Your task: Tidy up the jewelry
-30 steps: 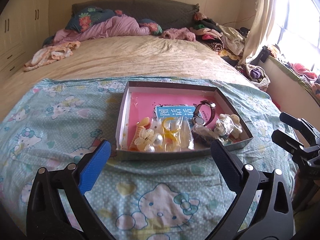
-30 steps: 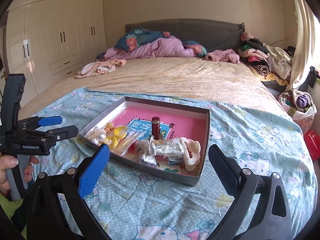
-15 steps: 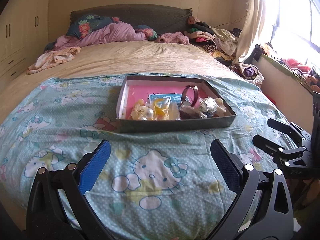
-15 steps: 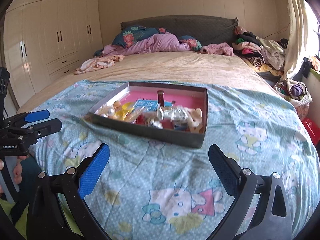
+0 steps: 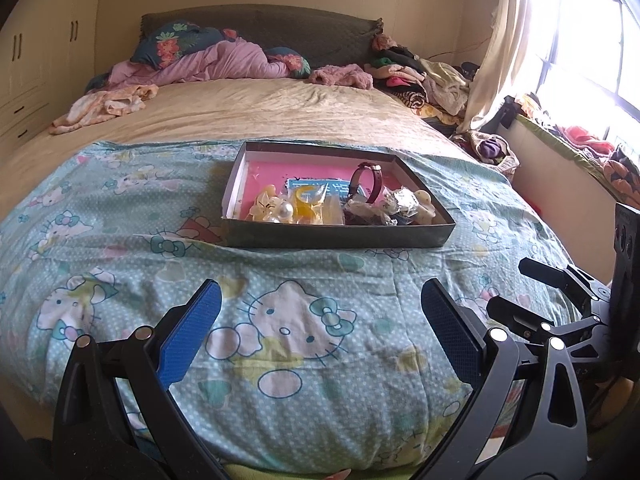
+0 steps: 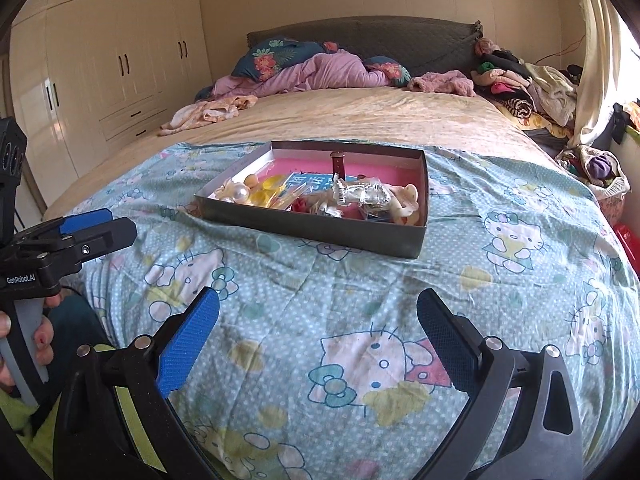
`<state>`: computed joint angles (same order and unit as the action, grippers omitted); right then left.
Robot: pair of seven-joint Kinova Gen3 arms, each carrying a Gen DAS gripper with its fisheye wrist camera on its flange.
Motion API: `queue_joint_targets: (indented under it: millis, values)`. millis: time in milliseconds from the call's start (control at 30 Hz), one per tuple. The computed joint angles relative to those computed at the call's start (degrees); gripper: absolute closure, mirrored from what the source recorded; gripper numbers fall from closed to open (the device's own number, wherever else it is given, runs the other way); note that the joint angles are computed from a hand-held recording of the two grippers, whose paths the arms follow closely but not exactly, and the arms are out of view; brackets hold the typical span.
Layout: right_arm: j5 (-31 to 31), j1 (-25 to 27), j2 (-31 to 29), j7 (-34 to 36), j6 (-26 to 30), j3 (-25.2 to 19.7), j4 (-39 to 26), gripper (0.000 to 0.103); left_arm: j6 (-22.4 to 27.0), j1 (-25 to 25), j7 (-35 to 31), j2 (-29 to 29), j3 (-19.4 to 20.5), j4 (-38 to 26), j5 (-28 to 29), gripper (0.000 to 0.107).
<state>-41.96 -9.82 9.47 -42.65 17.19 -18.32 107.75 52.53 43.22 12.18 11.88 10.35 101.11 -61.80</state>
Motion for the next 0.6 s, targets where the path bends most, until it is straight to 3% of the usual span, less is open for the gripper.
queue_joint_targets:
  millis: [600]
  values:
    - [0.83,-1.02,0.03,-0.17,1.99,1.07,-0.62,0.005,1.14,-0.14,1.02,-0.74,0.66,0.64,-0.23,0.014]
